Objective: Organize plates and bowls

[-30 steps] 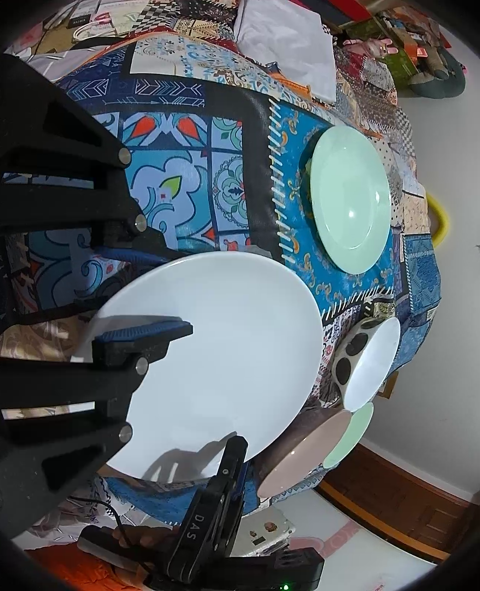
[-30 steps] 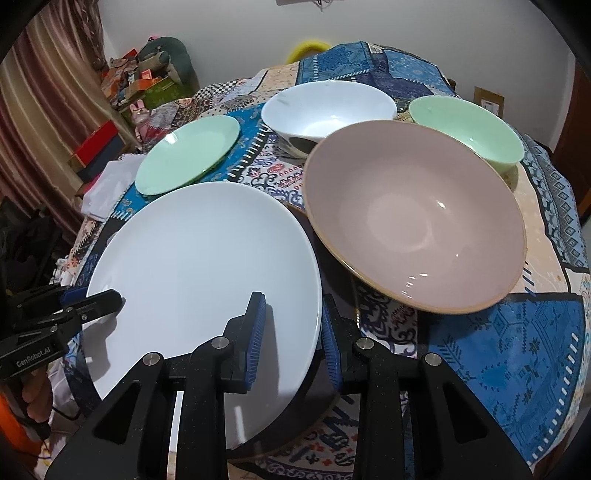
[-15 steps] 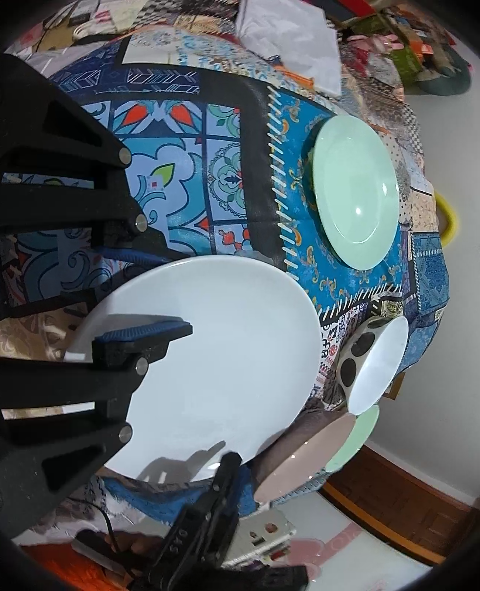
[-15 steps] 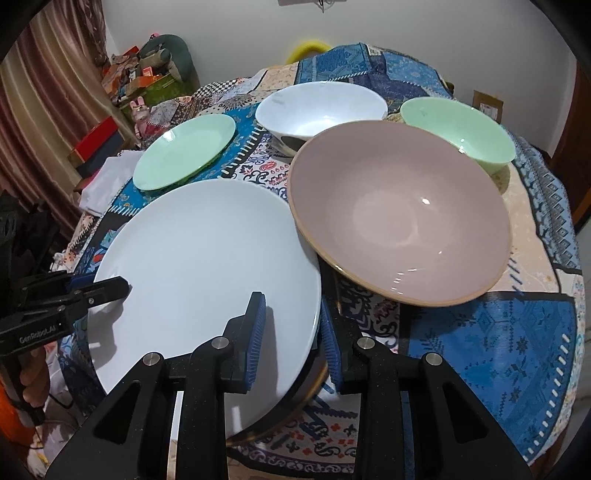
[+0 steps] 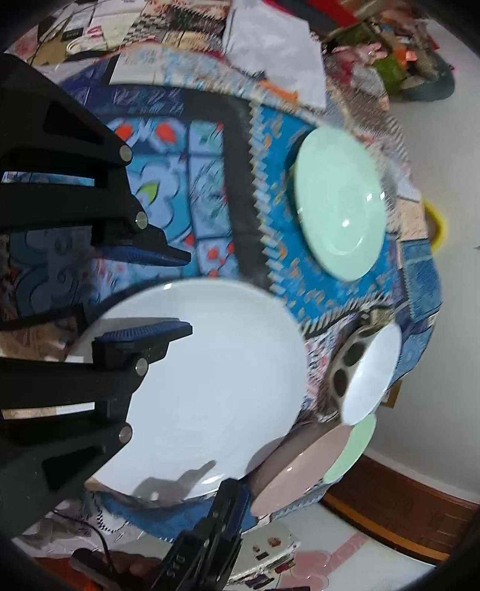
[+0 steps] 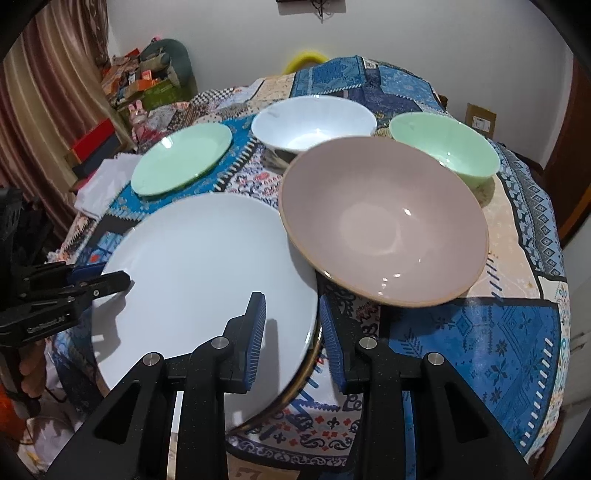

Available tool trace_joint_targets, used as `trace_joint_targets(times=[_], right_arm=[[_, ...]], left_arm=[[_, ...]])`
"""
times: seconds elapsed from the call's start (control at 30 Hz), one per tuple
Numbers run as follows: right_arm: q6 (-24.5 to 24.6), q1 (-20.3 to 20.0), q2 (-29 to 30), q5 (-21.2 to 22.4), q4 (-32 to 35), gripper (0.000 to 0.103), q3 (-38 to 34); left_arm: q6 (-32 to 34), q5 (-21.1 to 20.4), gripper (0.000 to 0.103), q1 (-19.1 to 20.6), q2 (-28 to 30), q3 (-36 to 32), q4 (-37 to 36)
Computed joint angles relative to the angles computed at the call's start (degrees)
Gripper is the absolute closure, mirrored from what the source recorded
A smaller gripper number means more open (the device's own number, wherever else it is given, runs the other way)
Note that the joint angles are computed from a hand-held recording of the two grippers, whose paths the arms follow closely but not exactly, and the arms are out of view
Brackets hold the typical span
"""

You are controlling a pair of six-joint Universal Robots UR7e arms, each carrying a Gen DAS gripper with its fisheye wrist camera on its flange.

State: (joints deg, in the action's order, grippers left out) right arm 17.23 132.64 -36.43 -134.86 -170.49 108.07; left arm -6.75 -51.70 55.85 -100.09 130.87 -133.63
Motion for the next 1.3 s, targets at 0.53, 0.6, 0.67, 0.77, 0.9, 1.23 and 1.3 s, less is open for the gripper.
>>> trace_joint_targets(times=[0.53,0.6,0.67,0.77,0.9,1.23,1.3], right_arm=[[-10.4,1.8,5.5,2.5,-4.0,0.066,-11.9],[-11.3,1.8,6.6,2.8,-3.5,0.061,-13.9],[-11.8,1.5,7.6,3.6,-2.7,0.060,-16.0],[-12.6,1.0,9.0,4.7,-1.1,0.060,-18.9],[-13.5,0.2,11.3,5.4,1.4,0.060,-23.1],[-12.0,-3.0,17.2,6.5,10.9,0.060,-32.4],[-11.9,-3.6,18.6,6.5,13.1,0.060,-34.3]], left_arm=[[5.2,6.7,0.037,0.8,-2.0,-9.5,-5.2],[5.6,6.4,0.036,2.0,-1.0,-11.9,-4.8],[6.2,6.5,0.035,3.2,0.2,-14.0,-5.0],[7.8,7.1,0.034,5.0,2.6,-17.2,-5.5],[10.6,6.4,0.034,7.9,6.2,-20.6,-6.9],[16.3,3.4,0.034,16.4,16.1,-27.1,-7.6],[17.6,2.9,0.034,17.9,18.0,-28.1,-7.3]])
